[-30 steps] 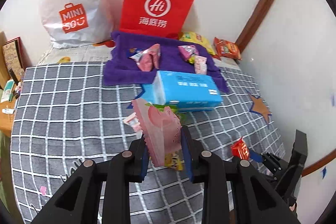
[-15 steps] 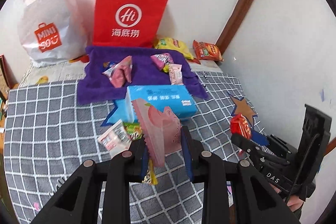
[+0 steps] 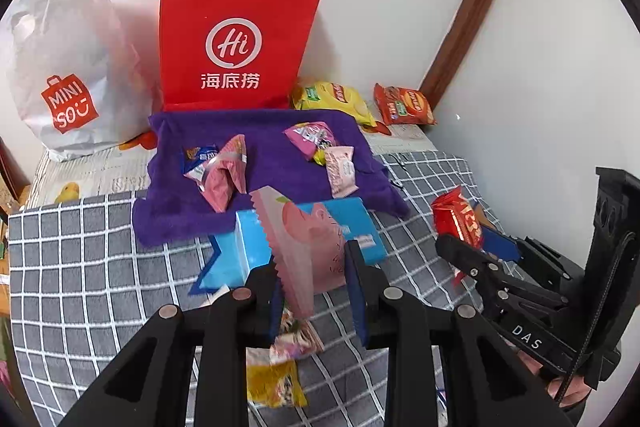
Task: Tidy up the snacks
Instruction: 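Carry the pink packet with the left tool while the right tool carries the red packet onto the towel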
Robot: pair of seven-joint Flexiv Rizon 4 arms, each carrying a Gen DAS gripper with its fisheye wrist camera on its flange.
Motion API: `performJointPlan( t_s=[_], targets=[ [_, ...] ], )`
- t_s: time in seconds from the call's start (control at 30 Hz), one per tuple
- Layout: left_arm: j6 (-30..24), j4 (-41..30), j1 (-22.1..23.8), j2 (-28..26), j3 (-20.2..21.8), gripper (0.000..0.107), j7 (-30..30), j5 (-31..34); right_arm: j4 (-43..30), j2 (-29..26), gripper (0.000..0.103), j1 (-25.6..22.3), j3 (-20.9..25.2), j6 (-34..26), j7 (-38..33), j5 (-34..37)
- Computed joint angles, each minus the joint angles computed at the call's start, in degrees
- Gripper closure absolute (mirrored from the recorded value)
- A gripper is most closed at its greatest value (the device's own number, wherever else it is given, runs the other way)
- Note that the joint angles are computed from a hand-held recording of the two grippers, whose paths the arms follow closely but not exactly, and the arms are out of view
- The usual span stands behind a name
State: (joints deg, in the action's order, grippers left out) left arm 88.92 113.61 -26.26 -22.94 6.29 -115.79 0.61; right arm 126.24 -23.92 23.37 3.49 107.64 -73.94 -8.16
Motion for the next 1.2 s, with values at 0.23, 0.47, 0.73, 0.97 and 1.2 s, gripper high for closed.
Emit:
performJointPlan(
  t_s=[0.23, 0.47, 0.73, 0.97, 1.2],
  targets=[
    [-2.71, -4.26, 0.96, -2.55, 0.90, 0.080, 0.34, 0.50, -5.93, -3.68, 0.058, -1.96, 1.19, -2.76, 0.73, -2.44],
    [-3.91, -7.18, 3.08, -4.55, 0.01, 0.080, 2.18, 0.01, -11.61, -7.55, 0.058, -4.25, 3.07, -5.37, 1.95, -4.83],
    [-5.01, -10.24, 4.28, -6.68, 0.08, 0.080, 3.50, 0.04, -16.92, -11.19, 0.058, -4.90, 3.68, -7.74, 2.71, -6.47],
    [-4.49, -11.75, 7.22, -8.67, -3.17, 0.080, 7.33, -2.56, -20.72, -14.04, 0.058, -5.12, 4.13, -9.73, 3.17, -7.18],
    [-5.37, -13.80, 8.37, -10.88, -3.92, 0.080, 10.20, -4.62, -24.17, -16.78, 0.058, -5.41, 4.68, -11.80, 2.85, -7.83]
  ],
)
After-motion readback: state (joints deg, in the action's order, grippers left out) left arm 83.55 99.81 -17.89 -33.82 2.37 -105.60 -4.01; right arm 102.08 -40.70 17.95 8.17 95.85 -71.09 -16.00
